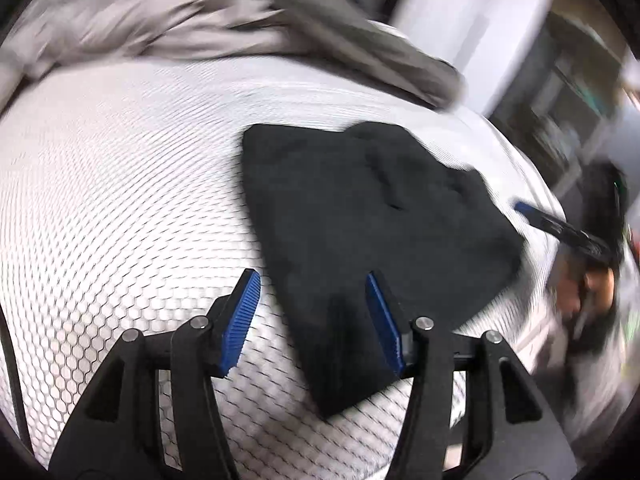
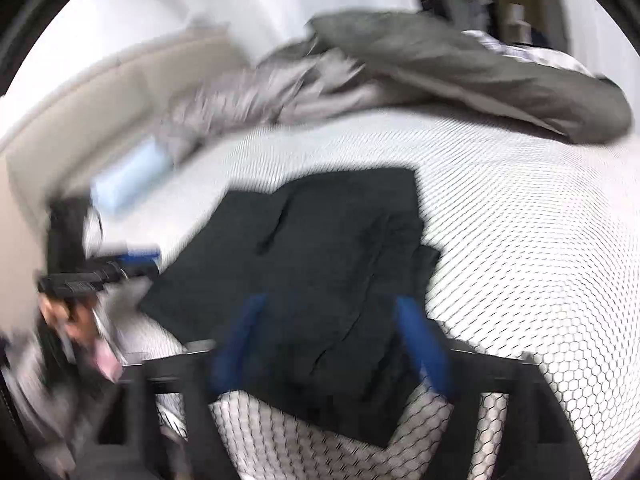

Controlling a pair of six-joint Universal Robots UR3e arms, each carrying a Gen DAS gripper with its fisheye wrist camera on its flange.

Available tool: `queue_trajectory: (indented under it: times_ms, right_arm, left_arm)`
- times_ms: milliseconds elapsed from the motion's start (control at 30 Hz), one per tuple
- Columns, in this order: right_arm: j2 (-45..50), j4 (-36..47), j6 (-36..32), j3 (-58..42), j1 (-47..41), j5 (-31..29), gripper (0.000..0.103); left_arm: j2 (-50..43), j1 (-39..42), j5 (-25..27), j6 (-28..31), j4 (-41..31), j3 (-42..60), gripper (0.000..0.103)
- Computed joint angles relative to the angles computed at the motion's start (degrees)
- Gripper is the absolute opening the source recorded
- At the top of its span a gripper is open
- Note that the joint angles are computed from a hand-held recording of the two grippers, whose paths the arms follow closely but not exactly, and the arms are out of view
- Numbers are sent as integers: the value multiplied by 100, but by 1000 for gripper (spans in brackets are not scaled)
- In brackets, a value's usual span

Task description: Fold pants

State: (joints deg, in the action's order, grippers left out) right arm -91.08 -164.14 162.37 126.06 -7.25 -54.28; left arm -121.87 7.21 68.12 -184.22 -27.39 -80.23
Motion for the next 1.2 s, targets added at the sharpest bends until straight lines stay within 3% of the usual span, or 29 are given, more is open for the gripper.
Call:
queue_trajectory:
  times_ms: [67, 133, 167, 200, 367, 433, 467, 533, 567, 667, 767, 867, 967, 1100, 1200]
  right_arm:
    - [332, 48, 445, -227, -86, 7, 86]
    - [1030, 491, 1011, -716, -81, -77, 72]
    - [1231, 608, 962, -788, -132, 134, 63]
    - [1558, 942, 957, -1100, -171, 425, 48]
    - [2444, 353, 1521, -1840, -21, 999, 32]
    - [2817, 159, 1766, -2339, 218, 850, 32]
    - [2839, 297, 1729, -2577, 400, 435, 33]
    - [2941, 769, 1541, -3147, 890, -883, 55]
    - [2995, 931, 1463, -3280, 924, -1035, 57]
    - [2588, 1025, 1414, -2955, 587, -692, 57]
    - [2009, 553, 1210, -2271, 275, -551, 57]
    - [1631, 196, 993, -1740, 113, -42, 57]
    - [1921, 326, 798, -2240, 314, -30, 57]
    - [2361, 664, 724, -2895, 621, -380, 55]
    - [2524, 599, 584, -3170, 610, -130, 55]
  left_arm:
    - [-329, 101, -157, -247, -347, 400, 51]
    - [-642, 156, -349, -420, -542, 744, 41]
    - [-723, 193, -498, -433, -514, 764, 38]
    - [-839, 186, -524, -432, -641, 978, 36]
    - [-1313, 54, 35, -413, -1277, 2336, 26]
    - [-1654, 63, 171, -472, -1649, 2976, 27]
    - [-1813, 77, 177, -505, -1822, 3234, 27]
    - [-1939, 110, 139, -629, -1945, 3388, 32]
    - [-1913, 119, 139, -659, -1900, 3345, 32]
    - [-1516, 45, 490, -459, -1668, 2824, 32]
    - [-1014, -91, 920, -425, -997, 1965, 32]
    - [-574, -163, 760, -511, -541, 1239, 32]
    - [-525, -379, 837, -299, -270, 1133, 36]
    - [-835, -871, 1295, -85, -674, 1707, 42]
    - [-995, -1000, 1484, -32, -732, 1918, 43]
